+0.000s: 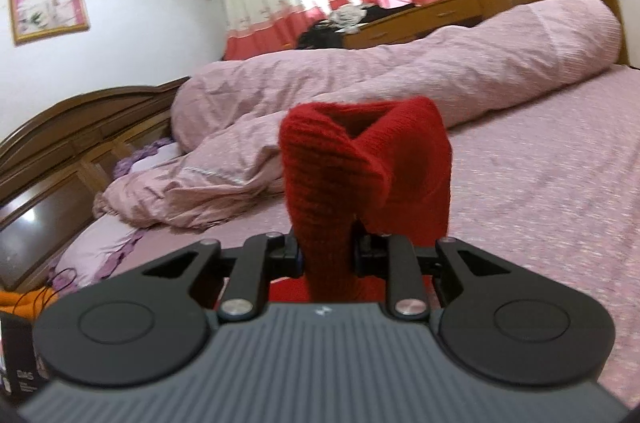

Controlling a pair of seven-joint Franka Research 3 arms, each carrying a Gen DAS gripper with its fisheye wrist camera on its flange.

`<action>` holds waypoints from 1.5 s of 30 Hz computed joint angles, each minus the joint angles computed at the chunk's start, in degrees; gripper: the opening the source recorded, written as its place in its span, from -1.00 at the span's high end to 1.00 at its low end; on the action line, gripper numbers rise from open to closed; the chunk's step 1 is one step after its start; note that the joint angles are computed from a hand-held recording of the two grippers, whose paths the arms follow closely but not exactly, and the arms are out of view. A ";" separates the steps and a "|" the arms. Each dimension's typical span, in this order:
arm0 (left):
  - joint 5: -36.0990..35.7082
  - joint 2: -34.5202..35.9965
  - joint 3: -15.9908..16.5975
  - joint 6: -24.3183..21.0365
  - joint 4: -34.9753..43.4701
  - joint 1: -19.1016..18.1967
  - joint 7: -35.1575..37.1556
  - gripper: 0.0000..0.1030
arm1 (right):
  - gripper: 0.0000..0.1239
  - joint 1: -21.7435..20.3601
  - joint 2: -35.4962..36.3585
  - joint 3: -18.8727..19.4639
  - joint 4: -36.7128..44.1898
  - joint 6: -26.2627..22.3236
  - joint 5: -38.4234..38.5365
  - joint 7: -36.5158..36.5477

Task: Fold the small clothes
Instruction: 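Lift the cardigan end with the right gripper and fold it over the bundle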

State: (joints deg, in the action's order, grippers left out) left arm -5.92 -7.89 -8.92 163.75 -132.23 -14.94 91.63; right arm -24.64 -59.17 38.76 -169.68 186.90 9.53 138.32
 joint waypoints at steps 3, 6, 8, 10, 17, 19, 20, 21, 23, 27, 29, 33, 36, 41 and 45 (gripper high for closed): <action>0.05 0.34 0.20 -0.02 0.14 0.38 -0.12 -0.77 | 0.61 -0.62 4.03 1.12 2.50 1.70 -0.67 -0.82; -0.66 0.47 0.50 -0.01 0.03 0.60 0.29 -0.77 | 0.62 -0.64 8.30 1.99 4.79 2.64 -0.87 -2.51; -1.12 0.60 0.64 -0.05 -0.03 0.77 0.52 -0.77 | 0.62 0.06 11.84 2.03 6.23 3.06 -1.04 -4.29; -1.58 0.68 0.75 -0.11 -0.15 0.94 0.88 -0.77 | 0.62 0.82 15.40 2.29 7.63 2.88 -1.11 -6.29; -2.26 0.83 1.04 0.26 -0.67 1.67 1.26 -0.77 | 0.62 0.34 21.78 6.38 10.28 1.62 -1.62 -10.27; -2.56 0.89 1.16 0.35 -0.70 1.87 1.41 -0.77 | 0.62 -0.56 21.58 7.54 10.46 1.65 -1.52 -10.50; -2.76 0.88 1.22 0.43 -0.74 1.96 1.48 -0.77 | 0.62 -0.53 21.43 7.45 10.42 1.83 -1.25 -10.42; -3.10 0.82 1.31 0.54 -0.80 1.99 1.66 -0.77 | 0.62 -0.92 21.13 7.67 10.37 2.63 -0.64 -9.91; -3.75 0.70 1.51 0.74 -0.91 2.05 2.05 -0.77 | 0.63 -3.10 19.46 9.72 10.46 4.72 1.31 -8.55; -4.29 0.36 1.80 1.00 -1.21 2.35 2.13 -0.77 | 0.63 -3.91 19.87 10.41 11.81 8.63 2.65 -10.45; -4.49 0.22 1.94 0.98 -1.35 2.51 1.91 -0.77 | 0.63 -2.49 22.14 9.95 12.45 9.92 2.68 -12.71; -4.16 -0.38 2.17 1.05 -1.94 2.88 1.57 -0.77 | 0.63 -0.88 26.50 11.49 13.70 8.56 3.84 -15.93; -3.50 -0.94 2.40 1.15 -2.48 3.14 1.32 -0.77 | 0.61 0.61 29.83 11.47 13.90 8.64 5.50 -17.57; -2.99 -1.61 2.81 1.32 -2.64 3.24 0.65 -0.77 | 0.54 1.58 29.42 12.10 13.99 7.24 9.56 -19.30; -3.92 -2.60 3.37 1.62 -2.67 2.33 1.90 -0.77 | 0.48 2.32 26.85 11.74 14.01 4.00 10.14 -17.95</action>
State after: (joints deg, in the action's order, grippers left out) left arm -9.84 -10.49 -5.54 165.37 -134.90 -12.61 93.53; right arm -22.31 -32.33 50.49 -155.67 190.91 19.66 120.37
